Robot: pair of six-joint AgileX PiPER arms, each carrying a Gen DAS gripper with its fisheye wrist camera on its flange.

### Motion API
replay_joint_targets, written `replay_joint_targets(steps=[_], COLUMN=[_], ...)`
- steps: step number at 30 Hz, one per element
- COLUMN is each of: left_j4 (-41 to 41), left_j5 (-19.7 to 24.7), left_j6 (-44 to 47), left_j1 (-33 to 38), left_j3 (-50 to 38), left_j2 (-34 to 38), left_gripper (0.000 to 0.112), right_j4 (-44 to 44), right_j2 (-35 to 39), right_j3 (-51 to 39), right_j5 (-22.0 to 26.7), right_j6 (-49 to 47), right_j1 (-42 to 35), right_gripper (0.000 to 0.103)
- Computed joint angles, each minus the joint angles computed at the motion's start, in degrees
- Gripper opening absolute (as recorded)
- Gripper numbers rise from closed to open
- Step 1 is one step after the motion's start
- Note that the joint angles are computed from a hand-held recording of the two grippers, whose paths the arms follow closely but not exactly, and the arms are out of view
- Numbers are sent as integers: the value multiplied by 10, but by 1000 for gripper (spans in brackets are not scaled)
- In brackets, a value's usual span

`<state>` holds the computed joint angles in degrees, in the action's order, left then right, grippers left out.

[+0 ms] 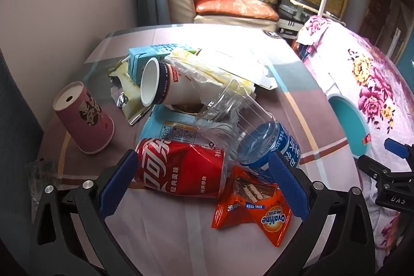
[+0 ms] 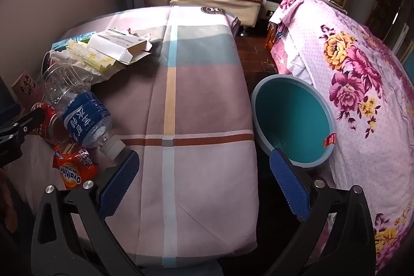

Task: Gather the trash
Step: 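Move both grippers toward the water bottle and red can on the table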

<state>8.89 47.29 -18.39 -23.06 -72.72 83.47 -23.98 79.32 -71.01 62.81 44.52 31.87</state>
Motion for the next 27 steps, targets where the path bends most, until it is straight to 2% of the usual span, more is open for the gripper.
replay_joint_targets(steps=[8, 10, 27], left_j4=[7, -20, -28], left_j5=[6, 11, 14], left_j6=[0, 18, 37], left_j1=[-12, 10, 18], left_j3=[-2, -3, 9], left_j2=[-2, -9, -25], left_gripper=[100, 100, 100], right_j4=[2, 4, 0], right_j2=[6, 1, -1], right_j3=[-10, -9, -1], right_j5=[13, 14, 9], right_j6=[-5, -8, -3], right_j1=[1, 0, -1], right_gripper=[97, 97, 97])
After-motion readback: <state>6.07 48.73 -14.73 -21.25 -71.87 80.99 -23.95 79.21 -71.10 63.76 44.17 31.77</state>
